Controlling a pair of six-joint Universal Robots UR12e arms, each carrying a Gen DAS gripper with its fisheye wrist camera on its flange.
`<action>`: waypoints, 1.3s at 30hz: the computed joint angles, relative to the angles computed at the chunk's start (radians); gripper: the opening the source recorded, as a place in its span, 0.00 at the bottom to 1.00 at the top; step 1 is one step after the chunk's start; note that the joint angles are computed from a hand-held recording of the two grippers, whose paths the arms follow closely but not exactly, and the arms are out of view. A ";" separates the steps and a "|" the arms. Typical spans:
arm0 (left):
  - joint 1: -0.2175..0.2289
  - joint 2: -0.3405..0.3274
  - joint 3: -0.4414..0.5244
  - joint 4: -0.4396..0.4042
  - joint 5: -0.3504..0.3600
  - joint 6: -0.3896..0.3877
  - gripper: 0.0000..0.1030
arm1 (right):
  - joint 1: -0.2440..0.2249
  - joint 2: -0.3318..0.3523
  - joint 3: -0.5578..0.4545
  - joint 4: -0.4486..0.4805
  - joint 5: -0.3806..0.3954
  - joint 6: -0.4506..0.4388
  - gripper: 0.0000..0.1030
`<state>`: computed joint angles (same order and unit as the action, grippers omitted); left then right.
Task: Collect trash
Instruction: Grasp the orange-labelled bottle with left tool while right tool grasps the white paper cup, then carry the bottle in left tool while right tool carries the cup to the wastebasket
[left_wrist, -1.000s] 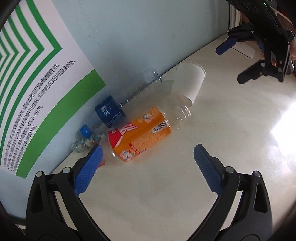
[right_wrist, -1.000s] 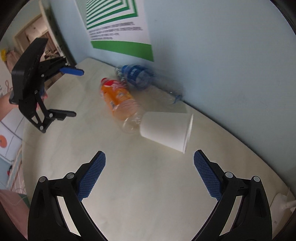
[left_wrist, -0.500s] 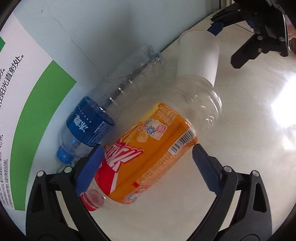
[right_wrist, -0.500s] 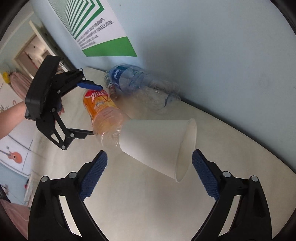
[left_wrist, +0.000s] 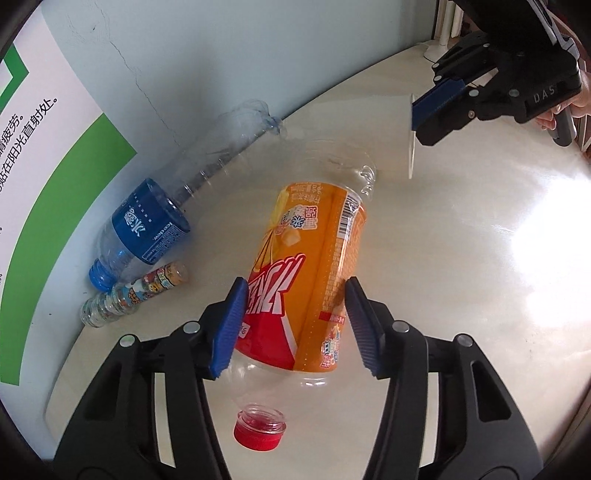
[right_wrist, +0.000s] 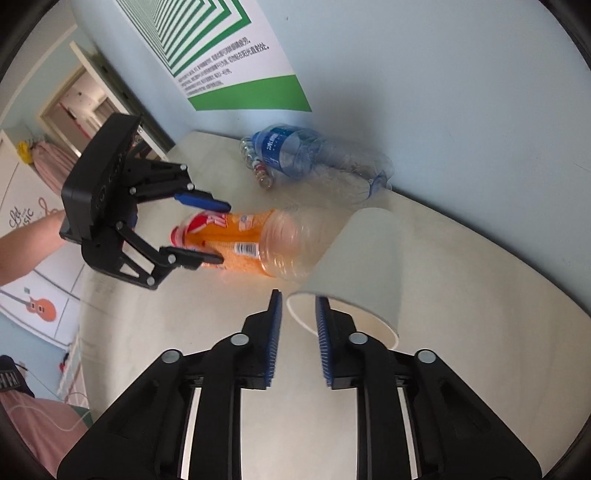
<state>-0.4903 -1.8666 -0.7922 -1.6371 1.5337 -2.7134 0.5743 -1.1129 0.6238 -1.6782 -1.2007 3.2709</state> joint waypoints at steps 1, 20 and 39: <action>-0.008 0.005 -0.005 0.000 0.008 -0.006 0.50 | 0.001 -0.006 0.009 -0.011 -0.003 0.010 0.17; -0.053 -0.044 0.014 0.020 0.100 -0.070 0.66 | -0.018 -0.054 0.154 -0.141 0.006 0.282 0.46; -0.012 -0.022 0.004 -0.021 0.018 -0.155 0.57 | -0.017 -0.051 0.142 -0.198 -0.005 0.322 0.04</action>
